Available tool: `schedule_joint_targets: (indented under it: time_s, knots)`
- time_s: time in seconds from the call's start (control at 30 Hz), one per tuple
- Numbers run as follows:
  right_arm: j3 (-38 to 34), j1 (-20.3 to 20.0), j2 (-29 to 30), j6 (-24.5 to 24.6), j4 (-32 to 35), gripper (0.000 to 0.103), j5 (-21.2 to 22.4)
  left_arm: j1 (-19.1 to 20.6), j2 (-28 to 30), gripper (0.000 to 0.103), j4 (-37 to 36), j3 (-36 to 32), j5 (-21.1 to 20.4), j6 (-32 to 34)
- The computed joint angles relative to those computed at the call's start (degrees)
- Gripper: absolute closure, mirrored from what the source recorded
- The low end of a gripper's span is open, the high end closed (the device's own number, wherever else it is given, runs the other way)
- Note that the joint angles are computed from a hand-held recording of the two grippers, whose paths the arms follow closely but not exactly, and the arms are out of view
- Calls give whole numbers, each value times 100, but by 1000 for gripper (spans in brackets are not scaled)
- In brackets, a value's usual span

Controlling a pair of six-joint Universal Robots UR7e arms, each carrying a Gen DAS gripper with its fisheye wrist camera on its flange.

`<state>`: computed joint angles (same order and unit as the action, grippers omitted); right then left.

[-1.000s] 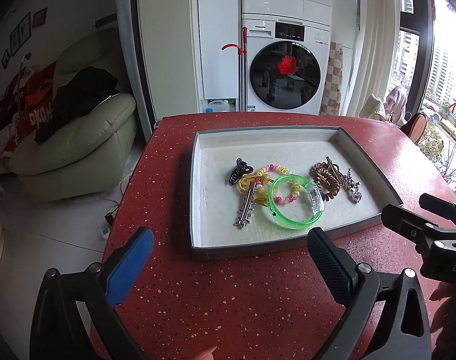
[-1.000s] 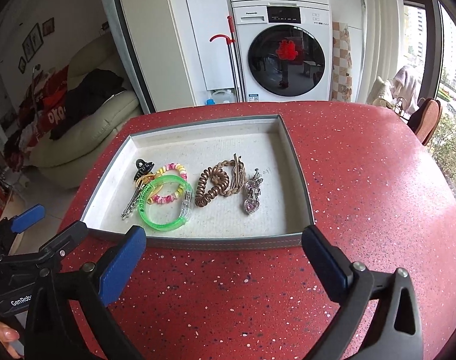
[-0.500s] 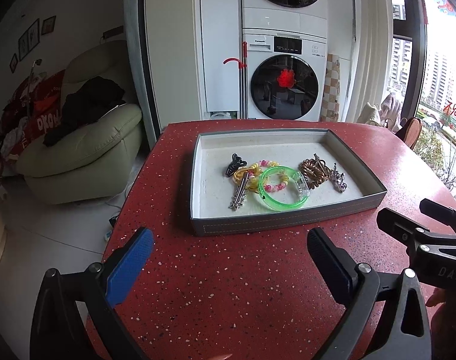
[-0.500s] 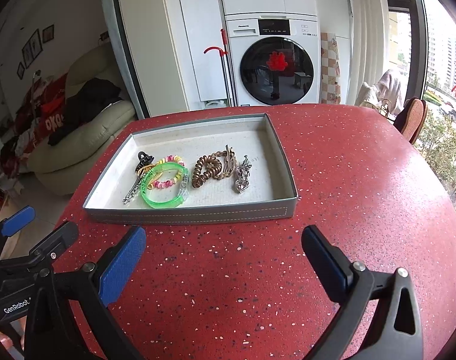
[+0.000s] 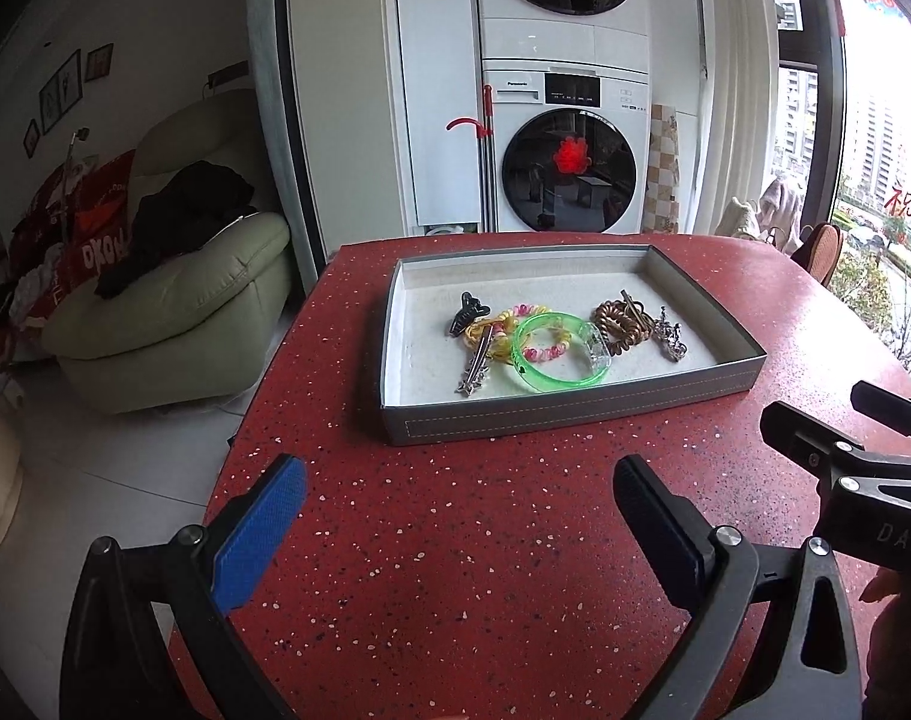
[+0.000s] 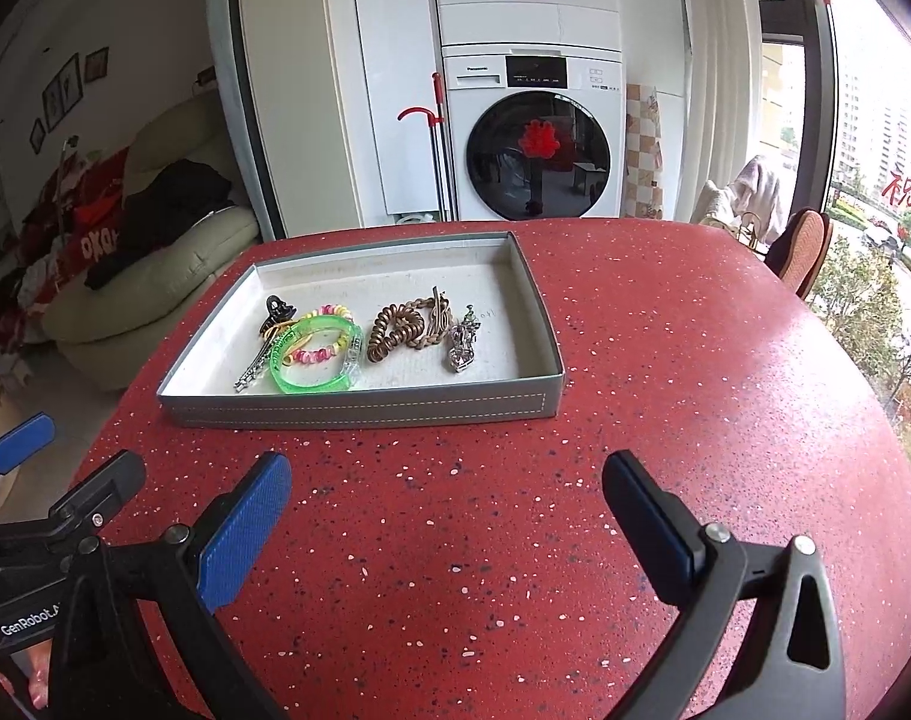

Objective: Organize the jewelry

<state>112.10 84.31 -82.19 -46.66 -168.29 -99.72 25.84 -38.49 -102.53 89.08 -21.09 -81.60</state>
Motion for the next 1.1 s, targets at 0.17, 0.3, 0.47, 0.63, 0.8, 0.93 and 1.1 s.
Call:
schedule_joint_targets:
  time_s: [0.17,0.3,0.47,0.63,0.8,0.93,1.1]
  knots:
    - [11,-13,-20,-9,-6,0,22,-14,-5,0,119,-15,-28,-131]
    - [10,-6,-38,-32,-20,0,44,-32,-17,0,136,-14,-18,-144]
    - [54,5,-78,-46,-90,0,99,-45,-36,0,198,-17,12,-233]
    - [65,1,-100,-14,-113,0,143,-61,-42,0,394,-46,52,-411]
    - [61,-2,-100,-18,-103,0,143,-64,-52,0,486,-58,55,-496]
    - [65,11,-97,-27,-105,0,135,-61,-70,0,500,-47,35,-535]
    - [74,20,-94,-36,-103,0,130,-57,-97,0,485,-11,9,-578]
